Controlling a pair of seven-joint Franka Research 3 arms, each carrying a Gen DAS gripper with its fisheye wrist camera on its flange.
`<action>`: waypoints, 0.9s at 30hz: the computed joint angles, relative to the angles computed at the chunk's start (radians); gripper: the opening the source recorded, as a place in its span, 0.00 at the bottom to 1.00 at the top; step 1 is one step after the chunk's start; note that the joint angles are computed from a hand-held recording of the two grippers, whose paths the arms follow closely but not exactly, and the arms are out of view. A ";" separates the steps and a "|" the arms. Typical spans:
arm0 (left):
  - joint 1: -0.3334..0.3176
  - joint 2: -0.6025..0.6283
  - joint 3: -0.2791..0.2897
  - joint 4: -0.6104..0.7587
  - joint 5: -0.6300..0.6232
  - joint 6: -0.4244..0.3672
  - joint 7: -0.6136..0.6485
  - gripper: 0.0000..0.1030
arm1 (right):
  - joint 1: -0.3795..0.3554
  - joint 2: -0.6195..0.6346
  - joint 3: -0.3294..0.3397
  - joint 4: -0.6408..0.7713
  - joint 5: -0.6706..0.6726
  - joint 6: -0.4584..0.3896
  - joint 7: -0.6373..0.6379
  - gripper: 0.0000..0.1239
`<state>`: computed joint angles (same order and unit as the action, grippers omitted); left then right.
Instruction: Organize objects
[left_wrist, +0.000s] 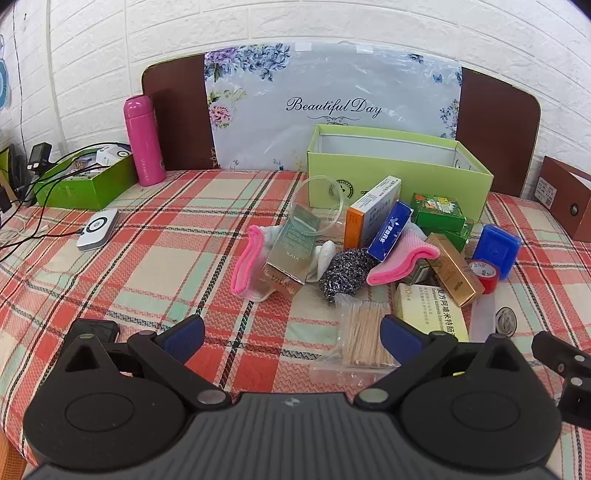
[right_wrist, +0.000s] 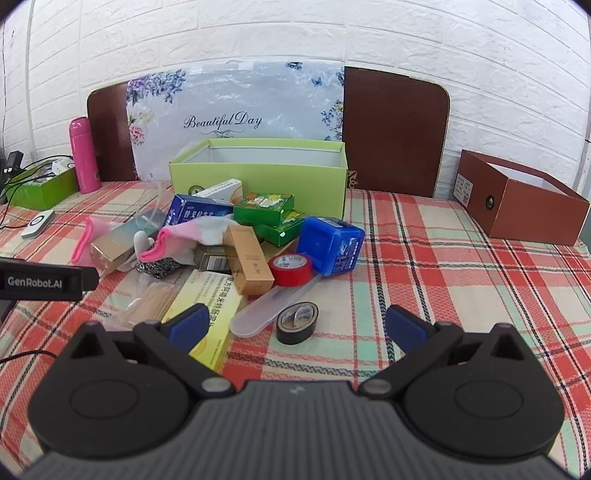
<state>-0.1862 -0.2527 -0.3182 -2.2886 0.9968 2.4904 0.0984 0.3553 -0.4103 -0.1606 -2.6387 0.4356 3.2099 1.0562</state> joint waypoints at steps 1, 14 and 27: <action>0.000 0.000 0.001 -0.001 -0.001 0.003 0.001 1.00 | -0.002 0.002 0.002 0.002 -0.001 -0.003 0.001 0.83; 0.003 0.014 0.010 0.000 -0.007 0.026 0.013 1.00 | -0.036 0.024 0.041 0.016 -0.011 -0.024 0.016 0.83; 0.011 0.015 0.016 -0.010 -0.018 0.052 0.021 1.00 | -0.078 0.039 0.086 0.025 -0.027 -0.051 0.037 0.83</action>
<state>-0.1757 -0.2376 -0.3020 -2.2987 0.9788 2.5426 0.1189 0.2773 -0.3718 -0.0743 -2.6139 0.4085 3.1591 1.0935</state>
